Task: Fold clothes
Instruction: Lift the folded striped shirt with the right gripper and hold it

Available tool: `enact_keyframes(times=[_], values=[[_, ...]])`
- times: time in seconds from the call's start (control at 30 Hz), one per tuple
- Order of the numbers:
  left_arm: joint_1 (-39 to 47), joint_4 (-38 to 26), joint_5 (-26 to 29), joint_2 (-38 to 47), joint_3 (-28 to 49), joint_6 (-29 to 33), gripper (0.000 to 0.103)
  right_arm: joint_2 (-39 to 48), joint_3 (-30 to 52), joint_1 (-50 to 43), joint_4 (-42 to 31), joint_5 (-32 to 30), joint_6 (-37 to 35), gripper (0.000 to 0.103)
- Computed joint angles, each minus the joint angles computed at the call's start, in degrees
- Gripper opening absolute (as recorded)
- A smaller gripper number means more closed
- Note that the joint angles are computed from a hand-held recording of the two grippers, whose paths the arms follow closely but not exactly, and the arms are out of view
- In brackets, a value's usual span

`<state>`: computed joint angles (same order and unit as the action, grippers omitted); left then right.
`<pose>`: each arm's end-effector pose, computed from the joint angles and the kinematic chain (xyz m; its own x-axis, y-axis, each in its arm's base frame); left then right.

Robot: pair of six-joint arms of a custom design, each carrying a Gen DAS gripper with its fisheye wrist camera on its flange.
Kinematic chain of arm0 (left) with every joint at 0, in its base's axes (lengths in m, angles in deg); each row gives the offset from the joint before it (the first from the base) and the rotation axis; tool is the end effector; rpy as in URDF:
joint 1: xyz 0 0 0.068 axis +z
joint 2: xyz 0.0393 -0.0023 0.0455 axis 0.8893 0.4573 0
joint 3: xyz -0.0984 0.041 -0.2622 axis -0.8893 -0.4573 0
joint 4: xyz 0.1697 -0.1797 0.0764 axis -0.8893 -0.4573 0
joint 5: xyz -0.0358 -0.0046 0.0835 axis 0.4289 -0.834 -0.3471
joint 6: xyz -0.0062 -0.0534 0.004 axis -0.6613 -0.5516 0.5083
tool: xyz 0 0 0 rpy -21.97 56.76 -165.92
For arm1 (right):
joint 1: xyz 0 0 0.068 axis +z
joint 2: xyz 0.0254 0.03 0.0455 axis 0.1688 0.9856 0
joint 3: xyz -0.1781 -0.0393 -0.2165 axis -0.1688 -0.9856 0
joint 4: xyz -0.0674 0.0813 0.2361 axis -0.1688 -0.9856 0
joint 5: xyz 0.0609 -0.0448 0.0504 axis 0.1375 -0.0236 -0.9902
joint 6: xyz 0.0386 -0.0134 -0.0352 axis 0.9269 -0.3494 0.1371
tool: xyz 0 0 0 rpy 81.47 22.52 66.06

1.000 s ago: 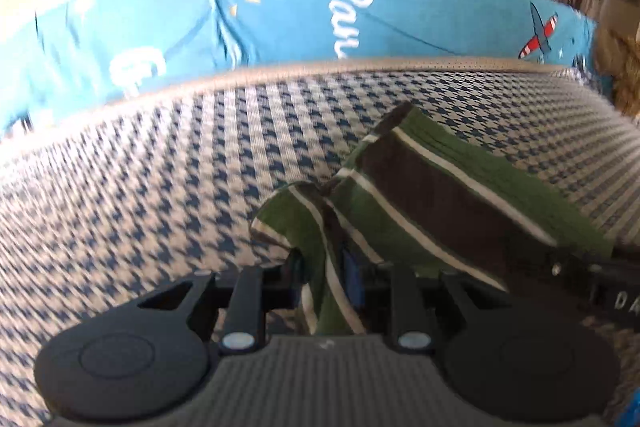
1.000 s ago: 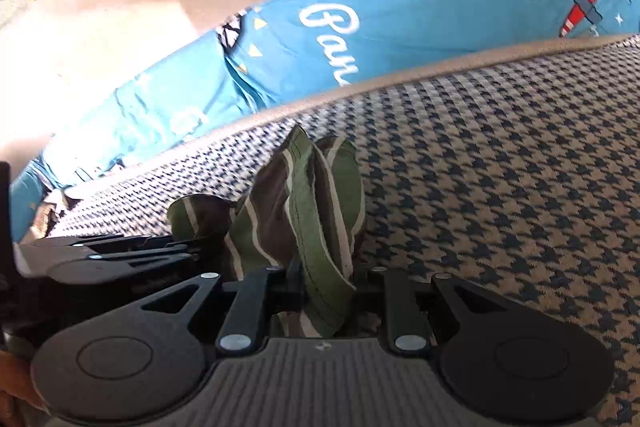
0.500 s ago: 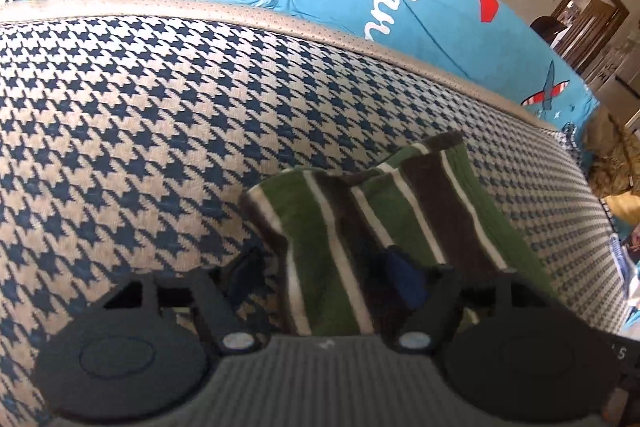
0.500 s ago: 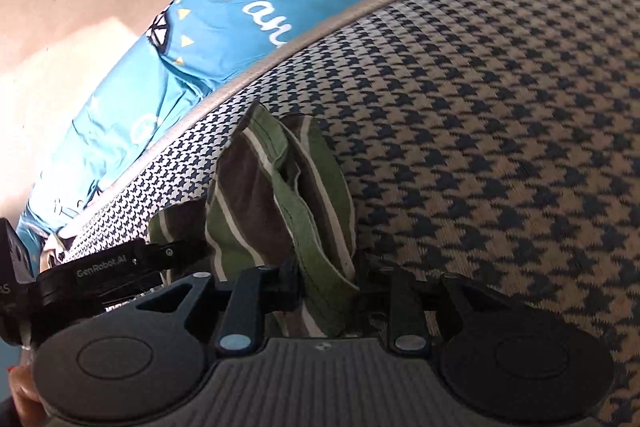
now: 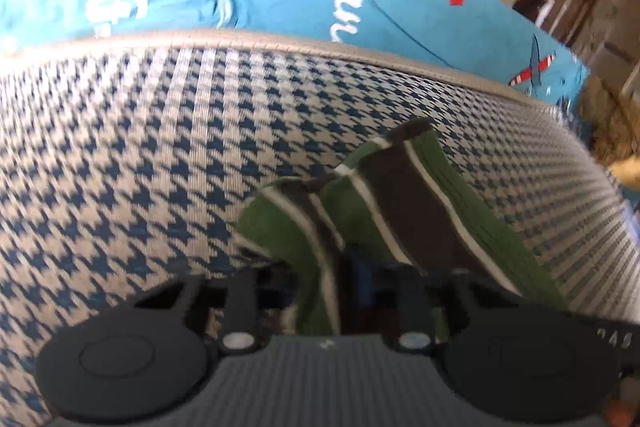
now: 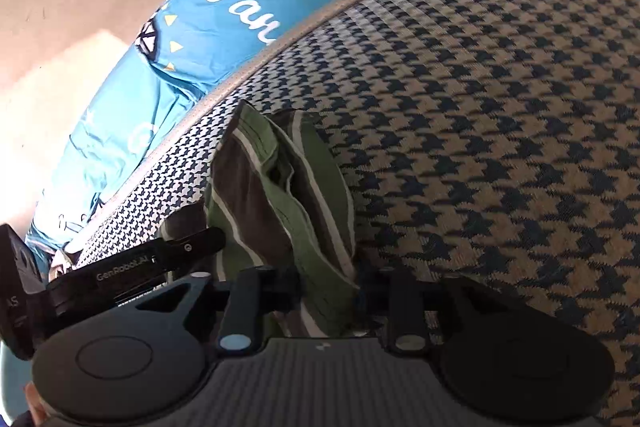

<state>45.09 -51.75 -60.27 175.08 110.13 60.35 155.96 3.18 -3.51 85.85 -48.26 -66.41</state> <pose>0.3084 -0.0965 0.1188 -0.7465 -0.1144 -0.6554 0.0185 0.9812 -0.1923 0.3146 -0.0518 0.1192 -0.8321 0.1860 -0.5224 -0.1335 0.8471 0.5143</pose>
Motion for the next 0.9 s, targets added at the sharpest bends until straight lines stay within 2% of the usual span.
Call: enact_keyframes(times=[0.1,0.37,0.9], values=[[-3.46,0.51,-7.23,-2.04,-1.13,2.07,0.016,-2.17,-1.97,1.48,2.76,1.92,-1.18,0.019],[-6.27,1.79,-18.83,-6.28,-3.92,5.1,0.016,-8.03,-6.85,4.1,9.9,2.2,-3.48,0.018],[-2.11,-0.56,-24.98,-17.63,-11.02,4.88,0.016,-15.69,-11.57,14.97,17.3,5.18,-2.03,0.018]])
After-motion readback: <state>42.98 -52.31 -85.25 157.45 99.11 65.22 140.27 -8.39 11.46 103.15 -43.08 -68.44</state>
